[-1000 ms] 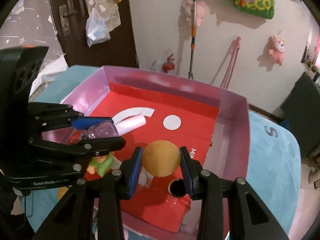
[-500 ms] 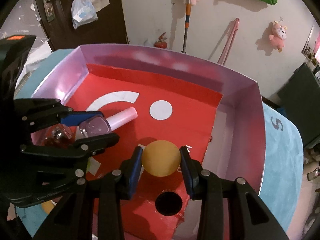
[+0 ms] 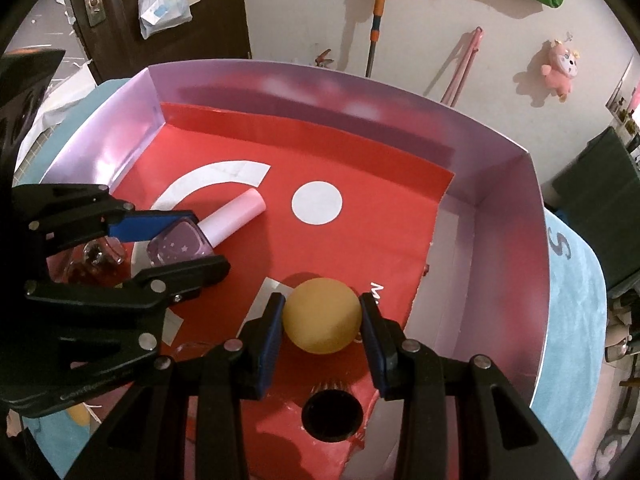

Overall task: Organize rigid objects
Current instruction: 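Carry the compact into the tray and open the right tool while the left tool releases the polish, then lift both open tools out of the tray back toward the remaining items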

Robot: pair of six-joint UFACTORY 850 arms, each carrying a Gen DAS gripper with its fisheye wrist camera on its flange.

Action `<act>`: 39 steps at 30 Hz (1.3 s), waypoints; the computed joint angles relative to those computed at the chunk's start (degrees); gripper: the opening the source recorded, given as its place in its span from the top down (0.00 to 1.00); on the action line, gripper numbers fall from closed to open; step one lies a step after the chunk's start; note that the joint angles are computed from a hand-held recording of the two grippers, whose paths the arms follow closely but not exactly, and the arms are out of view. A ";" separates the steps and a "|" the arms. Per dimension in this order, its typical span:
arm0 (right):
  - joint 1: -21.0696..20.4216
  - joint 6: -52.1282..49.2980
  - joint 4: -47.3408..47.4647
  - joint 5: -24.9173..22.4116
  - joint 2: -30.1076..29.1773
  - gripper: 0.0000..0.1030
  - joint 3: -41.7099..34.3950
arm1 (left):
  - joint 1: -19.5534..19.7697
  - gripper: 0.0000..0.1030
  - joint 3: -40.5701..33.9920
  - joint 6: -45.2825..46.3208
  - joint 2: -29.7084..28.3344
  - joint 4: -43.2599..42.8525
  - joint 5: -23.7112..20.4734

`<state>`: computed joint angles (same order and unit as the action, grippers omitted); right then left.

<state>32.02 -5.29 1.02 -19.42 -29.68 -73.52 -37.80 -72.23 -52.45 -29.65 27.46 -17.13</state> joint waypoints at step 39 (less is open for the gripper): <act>-0.40 -0.57 1.17 -0.61 0.11 0.48 -0.49 | 1.09 0.46 4.23 -6.05 3.93 2.64 4.49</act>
